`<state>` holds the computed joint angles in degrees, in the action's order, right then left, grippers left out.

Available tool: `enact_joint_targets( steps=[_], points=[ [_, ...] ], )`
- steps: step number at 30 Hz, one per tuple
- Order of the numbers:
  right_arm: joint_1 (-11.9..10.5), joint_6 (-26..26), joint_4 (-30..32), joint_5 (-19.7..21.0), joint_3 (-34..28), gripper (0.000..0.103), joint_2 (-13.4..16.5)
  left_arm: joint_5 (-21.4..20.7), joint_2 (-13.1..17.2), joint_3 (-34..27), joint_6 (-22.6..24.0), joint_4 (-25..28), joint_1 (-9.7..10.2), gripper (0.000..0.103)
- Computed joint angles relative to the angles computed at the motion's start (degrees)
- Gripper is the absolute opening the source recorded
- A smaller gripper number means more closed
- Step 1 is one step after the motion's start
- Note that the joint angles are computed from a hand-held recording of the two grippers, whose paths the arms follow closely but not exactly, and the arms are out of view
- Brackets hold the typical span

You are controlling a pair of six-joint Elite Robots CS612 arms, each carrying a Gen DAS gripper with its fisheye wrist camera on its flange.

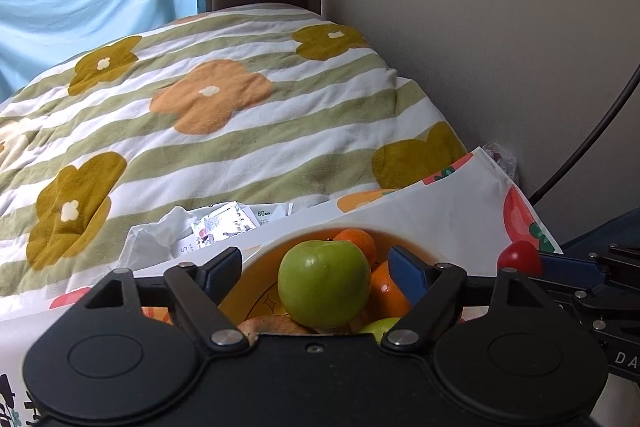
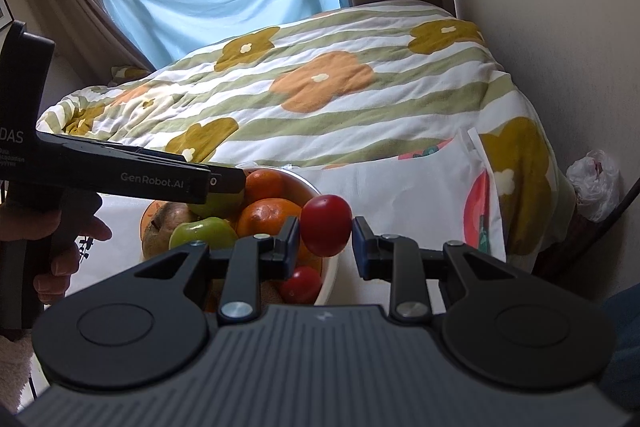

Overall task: Organize fruits
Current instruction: 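Carry the green apple into the bowl with the left tool while the right tool carries the tomato, then open both tools over the bowl and lift them away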

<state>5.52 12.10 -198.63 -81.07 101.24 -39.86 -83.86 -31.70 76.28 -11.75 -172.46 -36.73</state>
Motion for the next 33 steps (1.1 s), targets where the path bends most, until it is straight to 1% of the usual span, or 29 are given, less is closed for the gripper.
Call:
enact_joint_targets(
  steps=[2,4,6,8,12,14,16,21,23,25,31,33],
  points=[
    [0.1,-0.4,0.2,-0.1,0.0,0.043,0.0,1.1,-0.8,1.5,-0.4,-1.8,-0.02,0.084],
    [0.1,-1.0,0.4,0.3,-0.1,0.043,0.0,2.9,-1.6,3.3,-0.5,-4.3,-0.16,0.093],
    [0.2,-1.8,0.7,0.7,-0.3,0.043,0.1,5.0,-2.4,5.4,0.1,-7.3,-0.42,0.096],
    [0.4,-3.0,1.3,0.9,-0.5,0.043,0.3,7.0,-3.4,7.6,0.7,-9.9,-0.68,0.098],
    [0.8,-6.4,1.9,1.6,-0.8,0.043,0.6,10.3,-4.8,11.1,0.5,-13.3,-1.18,0.102],
    [1.0,-8.2,1.8,2.4,-0.9,0.043,0.8,12.2,-5.3,12.3,0.4,-14.1,-1.49,0.103],
    [1.2,-9.3,1.8,3.1,-1.0,0.043,1.0,13.2,-5.7,13.6,0.3,-15.0,-1.7,0.103],
    [1.5,-10.8,1.2,4.0,-1.6,0.045,2.0,13.8,-6.3,15.6,-0.9,-15.3,-2.02,0.103],
    [1.6,-11.2,0.6,3.9,-1.6,0.053,2.4,14.6,-6.5,16.3,-1.2,-15.1,-2.25,0.103],
    [1.5,-11.4,0.5,4.0,-1.5,0.056,2.5,15.1,-6.7,17.0,-2.0,-15.2,-2.41,0.103],
    [1.4,-11.7,-0.3,4.2,-0.5,0.059,2.0,17.6,-8.0,19.4,-4.8,-15.5,-3.06,0.103],
    [1.5,-11.8,-1.7,3.5,0.2,0.07,1.5,19.1,-8.7,20.3,-5.2,-16.0,-3.47,0.103]
  ],
)
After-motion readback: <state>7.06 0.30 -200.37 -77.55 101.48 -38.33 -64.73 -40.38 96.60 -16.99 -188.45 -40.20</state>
